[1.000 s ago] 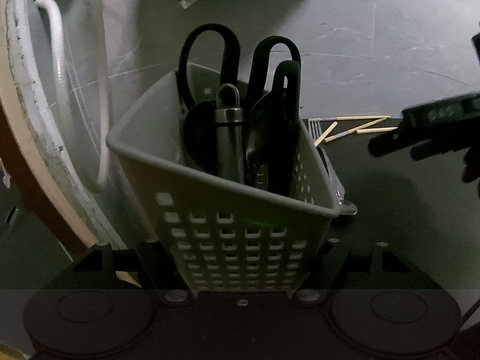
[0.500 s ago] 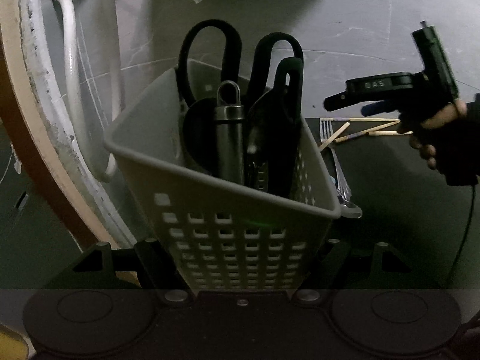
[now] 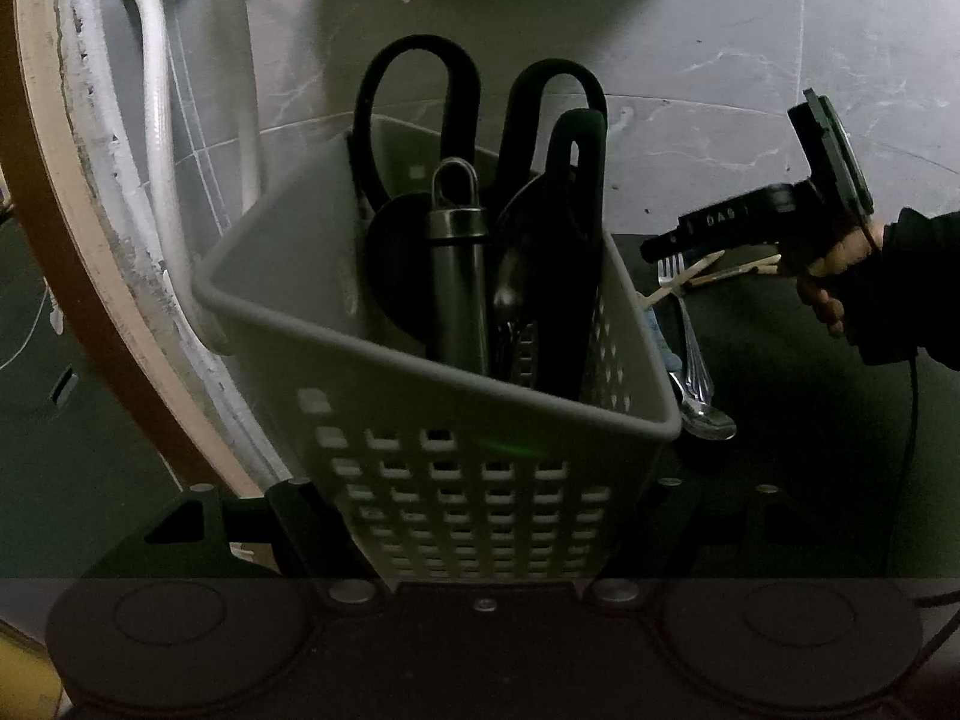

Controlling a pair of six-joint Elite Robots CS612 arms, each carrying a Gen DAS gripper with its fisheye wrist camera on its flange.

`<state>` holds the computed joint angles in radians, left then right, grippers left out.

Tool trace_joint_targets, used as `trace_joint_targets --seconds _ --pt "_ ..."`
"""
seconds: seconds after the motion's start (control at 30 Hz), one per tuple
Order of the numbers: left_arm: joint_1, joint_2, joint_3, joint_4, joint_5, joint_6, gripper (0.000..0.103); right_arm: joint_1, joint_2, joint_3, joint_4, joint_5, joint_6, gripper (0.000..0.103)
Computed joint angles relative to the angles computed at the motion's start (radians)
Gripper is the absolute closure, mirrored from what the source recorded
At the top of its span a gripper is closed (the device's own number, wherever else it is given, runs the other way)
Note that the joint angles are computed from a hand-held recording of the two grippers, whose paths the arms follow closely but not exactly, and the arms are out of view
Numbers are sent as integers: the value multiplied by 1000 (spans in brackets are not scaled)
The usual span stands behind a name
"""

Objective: Organize utensils
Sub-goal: 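Lower the right tool toward the metal fork, then close the right tool on the metal fork handle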

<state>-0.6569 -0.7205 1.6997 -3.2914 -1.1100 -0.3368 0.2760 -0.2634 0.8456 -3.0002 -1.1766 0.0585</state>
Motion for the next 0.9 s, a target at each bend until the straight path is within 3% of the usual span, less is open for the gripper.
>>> trace_joint_targets --seconds 0.17,0.3,0.43,0.53,0.9 --pt "0 -1 2 0 0 3 25 5 8 -6 -12 -4 -51 38" --pt "0 0 0 1 -2 11 25 8 6 1 -30 -33 -81 65" --pt "2 1 0 -2 -6 17 25 11 4 12 -52 -61 -69 75" --pt "4 2 -1 -5 -13 23 25 15 6 20 -85 -73 -49 96" --pt "12 6 -2 -21 -41 56 26 25 -34 105 -250 -155 92 101"
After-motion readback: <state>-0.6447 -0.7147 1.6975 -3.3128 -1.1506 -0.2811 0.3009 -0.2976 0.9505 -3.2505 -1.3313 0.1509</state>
